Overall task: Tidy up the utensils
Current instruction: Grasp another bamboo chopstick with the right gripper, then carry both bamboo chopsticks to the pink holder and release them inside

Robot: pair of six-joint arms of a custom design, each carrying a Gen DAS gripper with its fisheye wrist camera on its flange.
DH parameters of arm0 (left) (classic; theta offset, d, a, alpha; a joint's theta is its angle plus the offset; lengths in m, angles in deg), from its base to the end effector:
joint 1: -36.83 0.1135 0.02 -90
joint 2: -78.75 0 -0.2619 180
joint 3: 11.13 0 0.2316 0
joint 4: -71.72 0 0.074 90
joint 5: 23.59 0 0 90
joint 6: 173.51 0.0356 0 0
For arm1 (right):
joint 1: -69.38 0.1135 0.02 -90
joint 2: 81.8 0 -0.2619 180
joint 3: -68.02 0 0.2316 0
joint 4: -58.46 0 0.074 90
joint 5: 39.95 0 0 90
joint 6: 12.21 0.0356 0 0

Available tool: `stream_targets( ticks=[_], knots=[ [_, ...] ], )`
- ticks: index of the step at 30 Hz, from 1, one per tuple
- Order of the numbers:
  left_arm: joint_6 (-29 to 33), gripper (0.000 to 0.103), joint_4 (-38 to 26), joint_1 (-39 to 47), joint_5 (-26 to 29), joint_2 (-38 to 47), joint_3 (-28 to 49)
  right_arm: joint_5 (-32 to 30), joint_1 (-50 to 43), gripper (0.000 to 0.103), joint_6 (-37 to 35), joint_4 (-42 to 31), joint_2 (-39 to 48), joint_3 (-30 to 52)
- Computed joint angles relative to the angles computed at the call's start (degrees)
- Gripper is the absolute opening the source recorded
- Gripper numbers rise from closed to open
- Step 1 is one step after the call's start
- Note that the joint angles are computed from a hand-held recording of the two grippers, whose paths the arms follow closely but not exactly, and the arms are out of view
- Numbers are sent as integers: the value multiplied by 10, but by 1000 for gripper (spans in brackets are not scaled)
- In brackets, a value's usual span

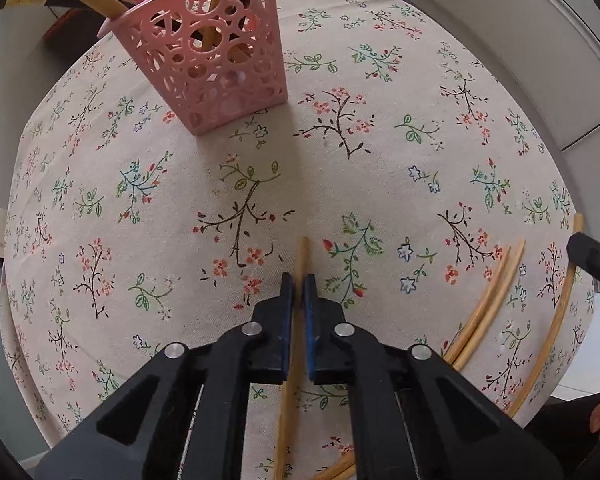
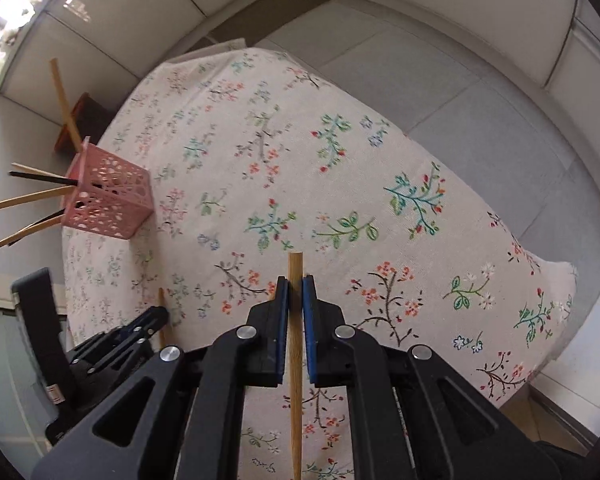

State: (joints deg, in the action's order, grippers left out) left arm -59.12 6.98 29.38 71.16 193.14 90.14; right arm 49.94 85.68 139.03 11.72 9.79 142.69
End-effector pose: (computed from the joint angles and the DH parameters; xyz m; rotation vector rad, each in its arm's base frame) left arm 0.3732 -0.0518 0.1924 0.8131 2.8035 -0.0740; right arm 0.2855 0.0836 0.2097 1.0527 2.5469 0.4059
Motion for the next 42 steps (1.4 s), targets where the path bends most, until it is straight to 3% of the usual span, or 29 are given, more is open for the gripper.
stream_targets(
  ticks=[5,9,12,16,23,28,33,37,42],
  knots=[
    [21,4,26,43,51,-82,-72,36,47,7,-27,21,-77,-11],
    [51,4,19,88,97,-211,-118,70,87,8,-57,22,-152,-28],
    [59,4,-4,138,150,-301,-138,129,144,8,-66,2,-200,-29],
    [66,4,-30,196,208,-384,-149,179,218,8,-64,-26,-226,-26],
    [104,4,-102,273,282,-440,-112,232,293,8,-60,-105,-237,37],
    [107,4,-181,323,358,-412,8,257,289,8,-78,-171,-248,125],
    [61,4,-236,318,401,-352,183,246,234,8,-136,-217,-227,253],
    [1,4,-264,277,395,-279,354,212,170,8,-187,-240,-185,374],
    [-81,4,-304,214,347,-152,591,190,105,8,-238,-255,-130,506]
  ],
)
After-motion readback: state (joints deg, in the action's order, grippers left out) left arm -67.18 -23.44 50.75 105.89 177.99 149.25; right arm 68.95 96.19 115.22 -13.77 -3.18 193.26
